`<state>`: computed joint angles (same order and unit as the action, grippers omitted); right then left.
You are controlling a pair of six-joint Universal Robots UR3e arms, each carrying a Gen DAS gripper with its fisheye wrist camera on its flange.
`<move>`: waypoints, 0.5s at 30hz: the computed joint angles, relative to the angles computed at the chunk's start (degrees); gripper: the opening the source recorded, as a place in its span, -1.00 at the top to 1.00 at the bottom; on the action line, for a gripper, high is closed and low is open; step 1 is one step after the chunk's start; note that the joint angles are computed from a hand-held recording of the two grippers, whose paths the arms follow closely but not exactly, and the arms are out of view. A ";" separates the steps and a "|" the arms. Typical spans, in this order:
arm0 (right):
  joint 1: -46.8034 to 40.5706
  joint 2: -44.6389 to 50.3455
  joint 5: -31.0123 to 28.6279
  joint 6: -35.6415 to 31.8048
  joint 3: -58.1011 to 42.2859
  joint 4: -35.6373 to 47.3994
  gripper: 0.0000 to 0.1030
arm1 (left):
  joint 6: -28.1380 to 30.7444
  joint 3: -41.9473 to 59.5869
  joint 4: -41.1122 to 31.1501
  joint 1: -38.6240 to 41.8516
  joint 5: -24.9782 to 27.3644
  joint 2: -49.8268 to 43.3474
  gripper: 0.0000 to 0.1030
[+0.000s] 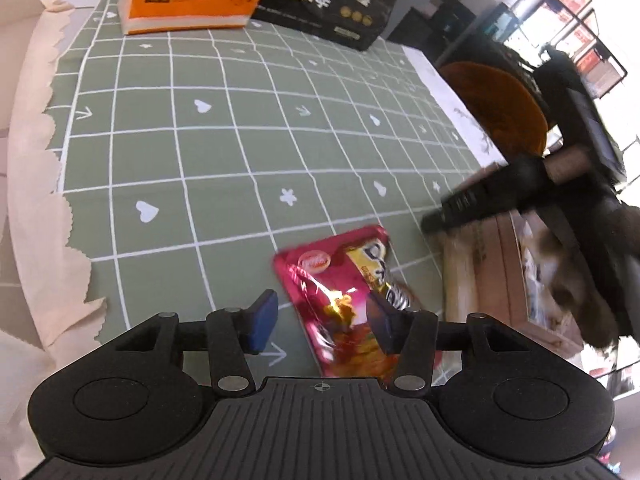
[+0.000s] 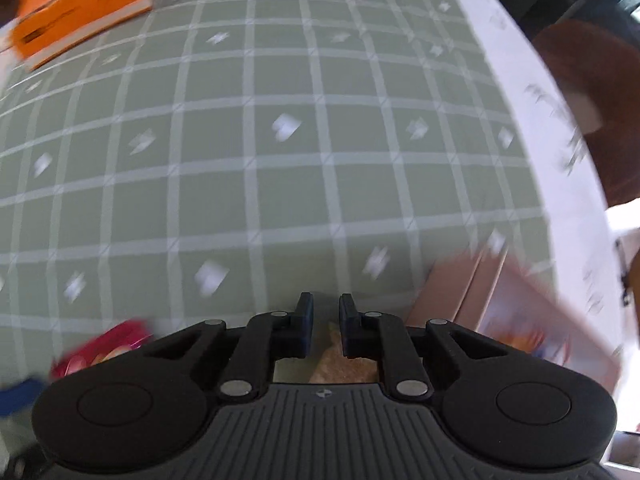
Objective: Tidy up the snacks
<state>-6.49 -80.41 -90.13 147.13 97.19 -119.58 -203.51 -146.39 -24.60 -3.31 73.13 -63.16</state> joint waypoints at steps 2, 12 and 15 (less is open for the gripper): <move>-2.12 -5.85 2.55 -1.77 4.55 3.95 0.74 | -0.08 0.79 0.61 -1.56 1.01 -1.91 -0.06; -16.97 -35.97 10.92 -14.28 23.42 20.55 0.80 | 0.76 6.90 2.41 -9.10 6.40 -10.82 -0.06; -24.18 -44.44 13.11 -20.11 27.16 26.22 0.80 | 0.73 8.10 2.79 -9.41 7.10 -12.57 -0.06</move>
